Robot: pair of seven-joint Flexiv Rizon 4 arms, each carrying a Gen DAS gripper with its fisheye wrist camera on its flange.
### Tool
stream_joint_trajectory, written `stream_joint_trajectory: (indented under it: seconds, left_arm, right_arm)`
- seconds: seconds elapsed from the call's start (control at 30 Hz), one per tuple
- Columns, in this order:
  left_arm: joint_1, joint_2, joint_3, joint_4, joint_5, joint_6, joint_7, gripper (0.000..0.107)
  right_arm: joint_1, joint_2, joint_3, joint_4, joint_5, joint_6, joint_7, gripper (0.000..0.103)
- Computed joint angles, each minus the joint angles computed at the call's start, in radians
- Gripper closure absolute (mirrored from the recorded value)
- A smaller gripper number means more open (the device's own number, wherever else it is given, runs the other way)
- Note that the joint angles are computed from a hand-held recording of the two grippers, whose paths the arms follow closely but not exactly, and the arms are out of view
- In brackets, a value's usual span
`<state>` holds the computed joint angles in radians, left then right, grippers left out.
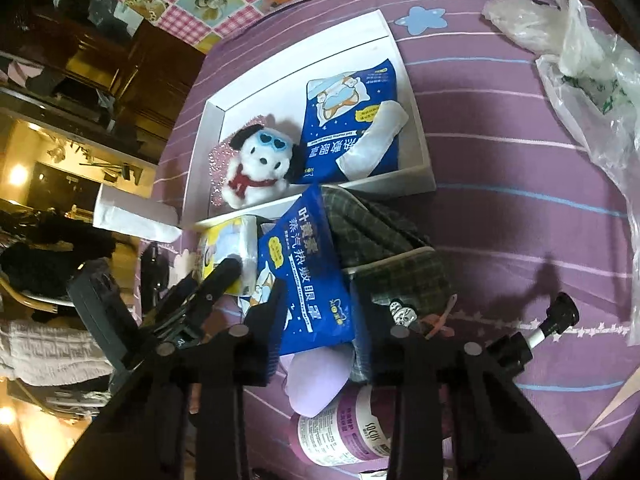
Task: Organize soft objects
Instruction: 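Grasp the yellow printed packet with the left tool while the right tool grasps the blue packet, then lower the yellow packet into the box with the left tool while the right tool drops the blue packet in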
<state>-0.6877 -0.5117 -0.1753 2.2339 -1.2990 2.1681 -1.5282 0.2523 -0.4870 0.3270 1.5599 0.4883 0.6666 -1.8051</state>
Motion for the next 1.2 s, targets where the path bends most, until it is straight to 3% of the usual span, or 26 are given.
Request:
stream_joint_trajectory:
  seconds: [0.1,0.17,0.3,0.5,0.7,1.2]
  left_arm:
    - [0.012,0.009,0.001,0.017,0.048,-0.009,-0.047,0.037]
    - [0.009,0.012,0.009,0.022,0.066,-0.013,-0.067,0.039]
    - [-0.02,0.015,0.024,0.013,0.029,-0.008,-0.033,0.044]
    - [-0.029,0.02,0.015,0.011,0.004,0.027,-0.003,0.044]
    - [-0.011,0.03,-0.01,0.025,-0.007,0.066,0.0,0.044]
    - [-0.004,0.034,-0.017,0.055,0.018,0.184,-0.038,0.044]
  right_arm:
    - [-0.021,0.002,0.015,-0.005,0.045,0.001,-0.021,0.089]
    - [-0.051,-0.01,0.034,-0.032,0.1,-0.048,-0.057,0.089]
    - [-0.01,-0.025,0.005,-0.035,0.057,-0.061,-0.028,0.089]
    - [-0.021,-0.084,0.025,-0.092,0.1,-0.135,-0.029,0.089]
    - [-0.044,-0.062,0.033,-0.074,0.158,-0.087,-0.052,0.098]
    - [-0.117,0.0,0.037,-0.05,0.356,0.033,-0.18,0.1]
